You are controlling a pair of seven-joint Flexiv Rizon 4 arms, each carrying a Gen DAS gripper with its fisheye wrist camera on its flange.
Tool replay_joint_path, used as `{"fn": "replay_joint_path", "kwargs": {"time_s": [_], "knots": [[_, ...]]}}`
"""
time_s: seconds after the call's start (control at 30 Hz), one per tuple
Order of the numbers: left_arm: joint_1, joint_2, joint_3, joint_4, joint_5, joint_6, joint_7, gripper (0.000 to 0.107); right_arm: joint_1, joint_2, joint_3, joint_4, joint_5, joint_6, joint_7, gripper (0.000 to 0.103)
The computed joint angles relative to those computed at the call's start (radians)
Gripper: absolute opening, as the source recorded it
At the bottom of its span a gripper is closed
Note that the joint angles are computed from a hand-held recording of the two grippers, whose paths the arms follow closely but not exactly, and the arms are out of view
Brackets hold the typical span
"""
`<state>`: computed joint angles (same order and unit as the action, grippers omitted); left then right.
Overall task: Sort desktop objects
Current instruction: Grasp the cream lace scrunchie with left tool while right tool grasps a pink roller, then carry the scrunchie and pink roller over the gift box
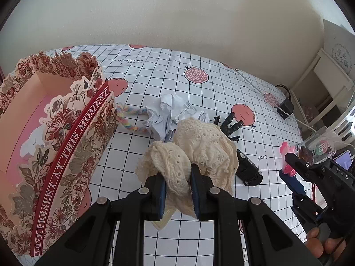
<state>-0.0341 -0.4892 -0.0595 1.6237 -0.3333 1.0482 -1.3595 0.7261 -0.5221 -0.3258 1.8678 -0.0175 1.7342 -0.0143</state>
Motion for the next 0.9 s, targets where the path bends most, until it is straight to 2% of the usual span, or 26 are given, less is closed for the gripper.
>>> {"fn": "replay_joint_path", "kwargs": {"time_s": [0.43, 0.63, 0.7, 0.9], "knots": [[0.013, 0.051, -0.018, 0.037, -0.043, 0.065, 0.035, 0.02, 0.143, 0.058, -0.172, 0.003, -0.112, -0.015, -0.086, 0.029], [0.029, 0.081, -0.031, 0.055, -0.092, 0.083, 0.057, 0.02, 0.19, 0.061, -0.223, -0.025, -0.143, -0.028, -0.135, 0.029], [0.039, 0.095, -0.044, 0.069, -0.127, 0.101, 0.076, 0.02, 0.196, 0.056, -0.228, -0.042, -0.164, -0.036, -0.154, 0.029], [0.054, 0.121, -0.038, 0.091, -0.184, 0.145, 0.08, 0.02, 0.157, 0.036, -0.153, -0.106, -0.19, -0.031, -0.202, 0.029]]}}
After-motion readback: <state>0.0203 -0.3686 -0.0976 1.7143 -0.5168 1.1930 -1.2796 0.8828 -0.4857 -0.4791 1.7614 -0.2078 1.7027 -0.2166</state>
